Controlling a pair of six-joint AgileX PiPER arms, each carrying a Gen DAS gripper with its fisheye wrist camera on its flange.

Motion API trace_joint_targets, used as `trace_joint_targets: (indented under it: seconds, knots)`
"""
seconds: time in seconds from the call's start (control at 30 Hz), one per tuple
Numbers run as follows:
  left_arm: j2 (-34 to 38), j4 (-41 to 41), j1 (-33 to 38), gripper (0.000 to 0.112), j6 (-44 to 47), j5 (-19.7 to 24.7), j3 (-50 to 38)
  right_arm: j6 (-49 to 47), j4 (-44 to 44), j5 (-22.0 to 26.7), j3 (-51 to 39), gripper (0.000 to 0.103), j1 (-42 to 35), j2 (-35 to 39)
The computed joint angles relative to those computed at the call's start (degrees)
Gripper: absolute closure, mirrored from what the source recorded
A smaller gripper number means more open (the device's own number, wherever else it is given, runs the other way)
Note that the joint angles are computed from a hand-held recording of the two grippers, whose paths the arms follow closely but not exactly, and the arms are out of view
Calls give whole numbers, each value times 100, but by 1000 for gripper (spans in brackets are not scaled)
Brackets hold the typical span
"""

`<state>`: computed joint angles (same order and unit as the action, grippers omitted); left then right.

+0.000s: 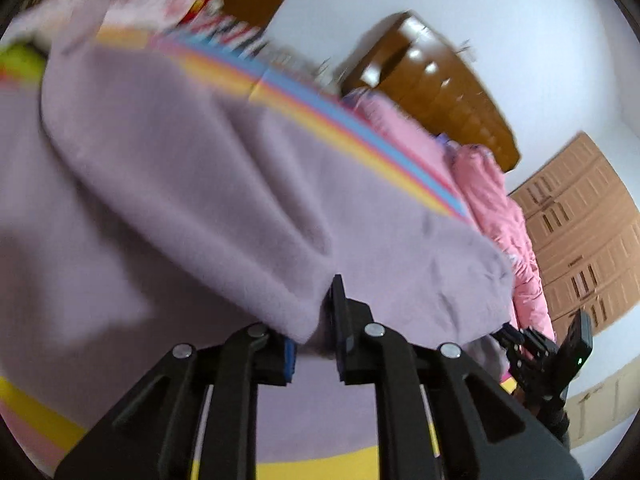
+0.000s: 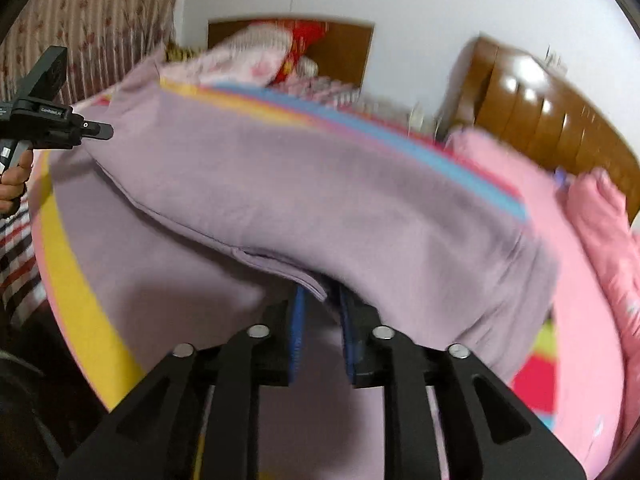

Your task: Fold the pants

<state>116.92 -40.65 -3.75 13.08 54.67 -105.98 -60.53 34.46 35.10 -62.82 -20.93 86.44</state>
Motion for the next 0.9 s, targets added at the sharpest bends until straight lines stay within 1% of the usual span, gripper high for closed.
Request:
trace_joint_targets:
  seconds: [0.03,0.07,0.1,0.13,0.17,0.2,0.23,0.27,0.33,0.37,0.47,0.5,0.53,0.6,0.63,0.67,0.73,0.8,0.83,0.9]
  knots:
    - [17,48,-15,89,-12,13,77,66,-8,-53,204,68,-9,-63]
    - [5,18,-8,78,65,-32,152,1,175,-30,347,47,-93,-131]
    - [-54,-168,22,62,281,-124,306,-131,456,76,475,35,-228,-217]
    - [-171,-345,45,51,488,-220,479,-398,944,263,652,22,-490,-354]
    - [-308,-413,47,34,593,-389,671,-656,1415,436,824,22,-755,-474]
    - [-456,-369,25,28,612,-636,883,-812,1798,724,941,22,-1045,-536]
    - [-501,-313,-3,28,602,-766,974,-810,2117,1108,1009,22,-1381,-530]
    - [-497,-291,7,28,601,-771,991,-689,2371,1509,1015,24,-1713,-457]
    - [-536,-511,41,28,758,-851,1145,-369,2607,1971,830,28,-2028,-195]
    - [-515,-526,48,28,745,-845,1113,75,2596,2125,651,29,-2117,-25]
    - [-489,-614,118,28,716,-861,1106,1442,2462,2325,-54,30,-2158,515]
    - [-422,-688,175,28,641,-811,1016,1698,2477,2380,-193,29,-2194,628]
    - [-373,-802,263,28,672,-733,977,1962,2512,2342,-324,29,-2210,717]
    - [-291,-975,396,28,637,-600,901,2307,2398,2086,-555,34,-2186,766]
    - [-263,-959,399,28,578,-584,848,2517,2274,2012,-672,38,-2162,807]
    - [-254,-968,417,28,586,-567,830,2869,2032,1941,-827,38,-2140,836]
    - [-262,-967,446,28,620,-565,842,3132,1862,1861,-889,38,-2213,830]
    - [-263,-1028,487,29,689,-542,860,2973,2149,1930,-832,38,-2534,832]
    - [-233,-1026,483,29,683,-521,808,3013,2191,2001,-902,37,-2622,927]
    - [-222,-988,467,30,681,-533,775,3084,2229,2382,-1234,38,-2820,1315]
